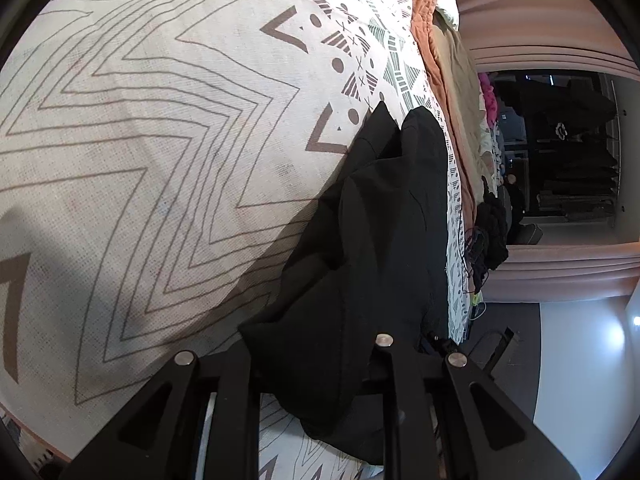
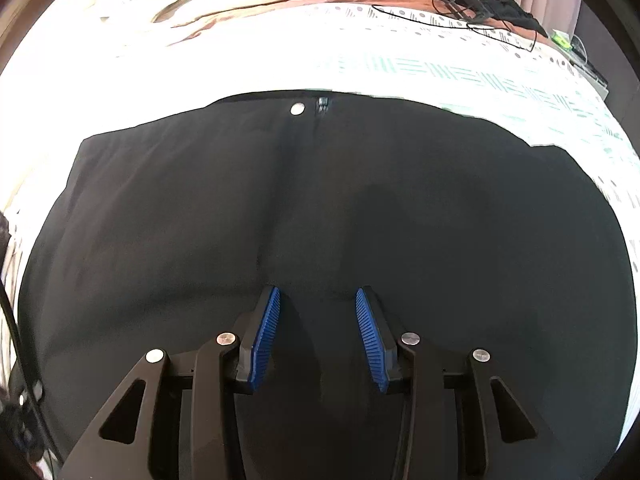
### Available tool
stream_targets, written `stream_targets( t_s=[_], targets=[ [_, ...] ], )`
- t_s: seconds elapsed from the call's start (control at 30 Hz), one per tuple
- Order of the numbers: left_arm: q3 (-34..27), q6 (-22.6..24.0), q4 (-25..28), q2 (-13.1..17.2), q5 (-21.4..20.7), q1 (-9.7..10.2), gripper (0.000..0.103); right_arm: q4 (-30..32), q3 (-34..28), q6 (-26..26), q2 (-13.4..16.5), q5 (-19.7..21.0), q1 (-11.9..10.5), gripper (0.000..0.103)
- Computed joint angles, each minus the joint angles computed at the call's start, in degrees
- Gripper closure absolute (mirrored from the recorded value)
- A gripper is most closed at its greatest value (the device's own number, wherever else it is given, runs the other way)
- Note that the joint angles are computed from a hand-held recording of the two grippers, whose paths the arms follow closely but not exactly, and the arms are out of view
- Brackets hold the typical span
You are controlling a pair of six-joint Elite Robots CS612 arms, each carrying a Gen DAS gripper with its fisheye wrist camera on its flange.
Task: Fold large clothes
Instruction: 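Grasp the folded jacket edge with the left gripper and lift it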
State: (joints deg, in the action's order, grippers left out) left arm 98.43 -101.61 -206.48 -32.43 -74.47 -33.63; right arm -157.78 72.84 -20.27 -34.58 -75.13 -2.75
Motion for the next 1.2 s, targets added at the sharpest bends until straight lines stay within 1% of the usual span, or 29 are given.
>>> stream_targets(
  t_s=[0.1,0.2,0.33,0.37,0.43,0.5,0.6,0.7,0.8,0.83,0.87,0.9,0.93,0.97,1.0,1.1,1.2],
  targets=[
    [-0.1,-0.3,0.0,0.1,0.1,-0.01,0.083,0.1,-3.0,-0.3,1.6,-2.2,0.9,0.065],
    [-0.1,-1.1,-0.5,0.3,0.2,-0.03,0.083,1.5,-5.7,-0.6,3.0,-2.6,1.2,0.065],
    [0.1,-0.9,-2.2,0.5,1.5,-0.36,0.083,4.3,-5.3,-1.7,1.6,-1.2,0.7,0.065],
    [0.2,-0.8,-2.6,0.5,1.6,-0.42,0.083,4.5,-4.6,-1.5,1.1,0.2,0.3,0.065],
    [0.4,-0.7,-3.8,0.4,2.0,-0.51,0.084,2.9,-1.4,-2.1,-1.0,2.7,-0.7,0.065],
    [0.4,0.3,-4.5,0.1,2.4,-0.59,0.086,0.7,2.6,-3.7,-3.2,4.5,-1.7,0.065],
    [0.4,2.1,-5.0,-0.4,2.9,-0.7,0.087,-0.9,7.3,-4.7,-5.8,7.6,-3.3,0.065],
    [0.4,3.3,-5.8,-0.8,3.2,-0.73,0.088,-0.2,10.2,-5.0,-7.5,10.9,-4.9,0.065],
    [0.2,4.5,-6.3,-1.3,4.1,-0.95,0.088,5.3,11.8,-6.1,-9.1,15.8,-6.7,0.065],
    [0.2,5.0,-6.5,-1.4,4.4,-1.07,0.088,5.8,12.7,-6.3,-9.6,16.3,-7.0,0.065],
    [0.0,5.5,-6.7,-1.5,4.8,-1.2,0.088,4.9,15.4,-6.5,-11.4,16.2,-7.4,0.059],
    [-0.1,5.9,-6.9,-1.6,4.9,-1.26,0.088,4.3,16.4,-6.8,-11.8,16.3,-7.7,0.053],
    [-0.2,6.3,-7.0,-1.7,5.0,-1.29,0.088,3.9,17.5,-7.1,-12.4,16.8,-8.0,0.039],
    [-0.3,6.7,-7.1,-1.8,5.0,-1.3,0.088,3.9,17.9,-7.3,-12.6,17.6,-8.3,0.031],
    [-0.4,7.2,-7.4,-1.9,5.0,-1.27,0.088,3.9,18.3,-7.7,-13.0,18.2,-8.6,0.031],
    [-0.8,9.0,-7.8,-2.3,4.8,-1.2,0.088,3.6,22.0,-9.2,-15.4,20.3,-10.4,0.031],
    [-1.2,11.8,-7.7,-2.9,4.7,-1.2,0.088,5.0,24.0,-10.3,-16.2,21.4,-11.5,0.031]
  ],
)
